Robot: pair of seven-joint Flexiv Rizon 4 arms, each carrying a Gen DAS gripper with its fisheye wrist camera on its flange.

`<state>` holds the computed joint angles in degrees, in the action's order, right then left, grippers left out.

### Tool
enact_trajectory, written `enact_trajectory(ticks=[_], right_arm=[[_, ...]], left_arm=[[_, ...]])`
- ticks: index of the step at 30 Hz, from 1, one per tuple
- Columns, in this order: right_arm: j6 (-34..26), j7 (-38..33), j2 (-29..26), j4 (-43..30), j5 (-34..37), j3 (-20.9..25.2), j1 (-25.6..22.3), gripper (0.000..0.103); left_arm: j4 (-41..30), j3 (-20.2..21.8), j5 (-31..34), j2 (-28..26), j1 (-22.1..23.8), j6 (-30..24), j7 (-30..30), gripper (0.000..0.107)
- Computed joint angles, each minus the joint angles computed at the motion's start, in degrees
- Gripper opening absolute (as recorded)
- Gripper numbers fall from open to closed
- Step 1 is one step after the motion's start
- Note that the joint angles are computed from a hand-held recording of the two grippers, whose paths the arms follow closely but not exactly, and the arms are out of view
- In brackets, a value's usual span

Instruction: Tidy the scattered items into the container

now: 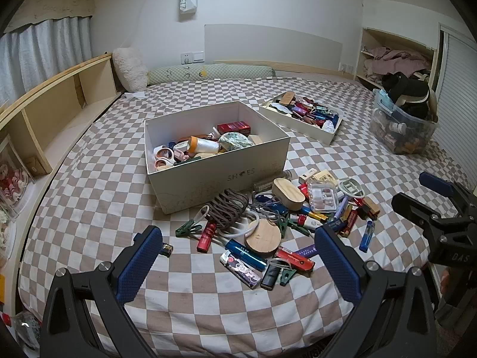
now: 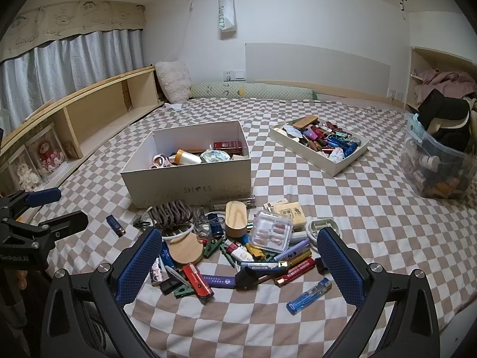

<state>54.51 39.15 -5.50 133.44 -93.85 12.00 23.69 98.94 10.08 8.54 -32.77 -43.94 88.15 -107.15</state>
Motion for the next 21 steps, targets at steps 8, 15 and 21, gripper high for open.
enact_trajectory(ticks=[8, 15, 21], right_arm=[[0.2, 0.2, 0.1, 0.1, -0.1, 0.0, -0.1, 0.103], [0.3, 0.1, 0.1, 0.1, -0.2, 0.0, -0.1, 0.103], [0.3, 0.3, -0.1, 0.2, -0.2, 0.0, -0.1, 0.103]], left_arm=[[-0.1, -0.1, 0.2, 0.0, 0.1, -0.1, -0.1, 0.103], [0.0, -0.3, 0.1, 0.0, 0.3, 0.0, 0.0, 0.103], [-0.1, -0.2, 0.2, 0.1, 0.2, -0.2, -0.1, 0.103]])
